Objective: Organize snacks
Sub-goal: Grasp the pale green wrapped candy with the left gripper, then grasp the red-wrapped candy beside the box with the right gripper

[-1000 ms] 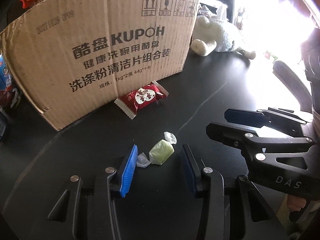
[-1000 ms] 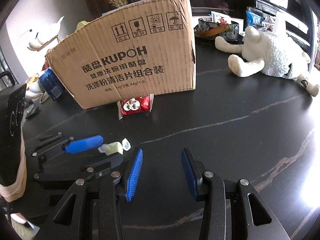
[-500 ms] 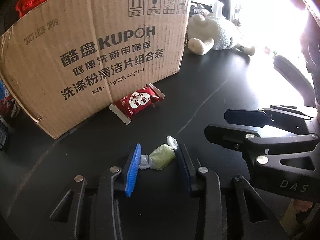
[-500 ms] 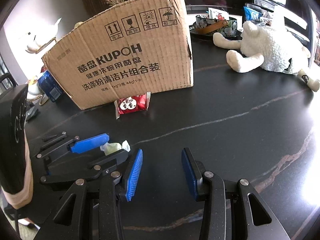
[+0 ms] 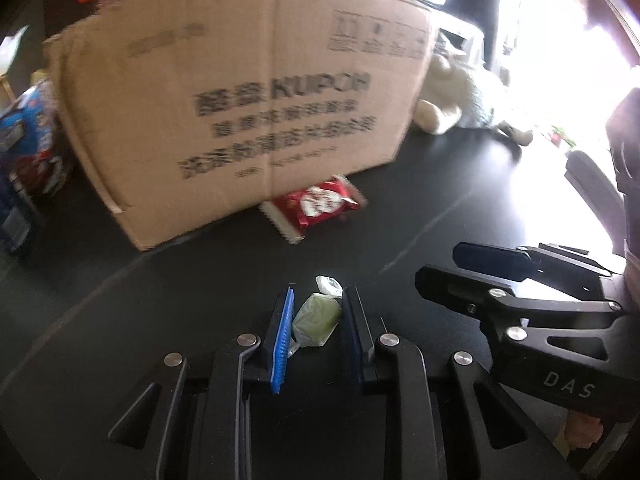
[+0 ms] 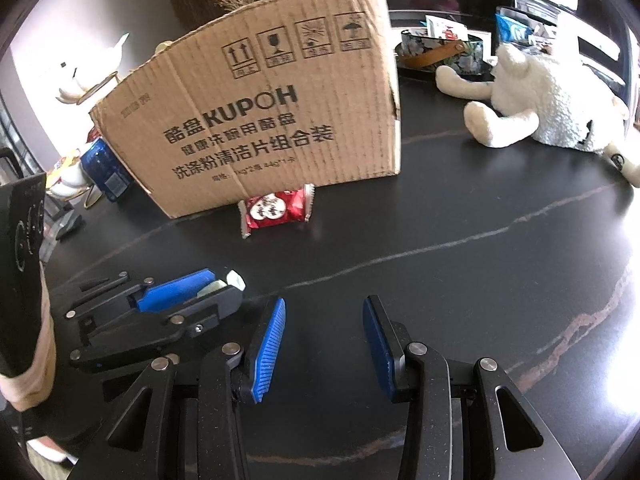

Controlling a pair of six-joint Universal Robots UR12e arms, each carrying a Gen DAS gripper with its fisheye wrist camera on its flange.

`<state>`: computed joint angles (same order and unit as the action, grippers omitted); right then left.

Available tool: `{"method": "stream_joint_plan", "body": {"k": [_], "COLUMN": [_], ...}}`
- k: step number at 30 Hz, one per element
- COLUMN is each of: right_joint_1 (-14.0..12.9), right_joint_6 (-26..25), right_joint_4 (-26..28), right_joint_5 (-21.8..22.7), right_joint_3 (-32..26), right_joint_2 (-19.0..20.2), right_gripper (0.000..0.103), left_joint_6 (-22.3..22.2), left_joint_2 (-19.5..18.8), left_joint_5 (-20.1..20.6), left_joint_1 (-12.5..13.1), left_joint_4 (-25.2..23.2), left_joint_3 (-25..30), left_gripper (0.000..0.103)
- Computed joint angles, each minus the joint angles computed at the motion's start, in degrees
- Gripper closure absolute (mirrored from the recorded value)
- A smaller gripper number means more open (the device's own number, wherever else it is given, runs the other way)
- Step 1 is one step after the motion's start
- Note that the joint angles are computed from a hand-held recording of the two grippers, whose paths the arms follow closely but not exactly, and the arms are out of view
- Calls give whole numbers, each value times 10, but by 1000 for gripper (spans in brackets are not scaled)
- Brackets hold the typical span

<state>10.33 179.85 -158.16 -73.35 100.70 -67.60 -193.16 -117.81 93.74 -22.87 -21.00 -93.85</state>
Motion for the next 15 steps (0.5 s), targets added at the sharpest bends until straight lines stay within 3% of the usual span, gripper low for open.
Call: {"method": "stream_joint_plan", "body": {"k": [4,5,6,9,15], "right_joint_1": [4,4,4,9,19], "right_joint_6": [-14,-16,-19,-20,-50], "right_joint_4": [-8,-7,-6,-23,-7], "right_joint_5": [18,24,29,19,18], "right_joint_3": [-9,-12,-16,-25,-64], "right_joint_2": [5,7,10,17,42], "right_gripper": [61,58,47,34,33], "left_joint_6": [-22,-29,-36,-57,-93], "left_joint_2": [8,9,11,14,16], "left_joint_5": [27,32,37,46,51], "left_joint_1": [1,1,3,7,17], "left_joint_4": [15,16,16,28,38], "left_joint_3": [-9,-10,-11,-17,-23], "left_gripper": [78,78,78,78,78]}}
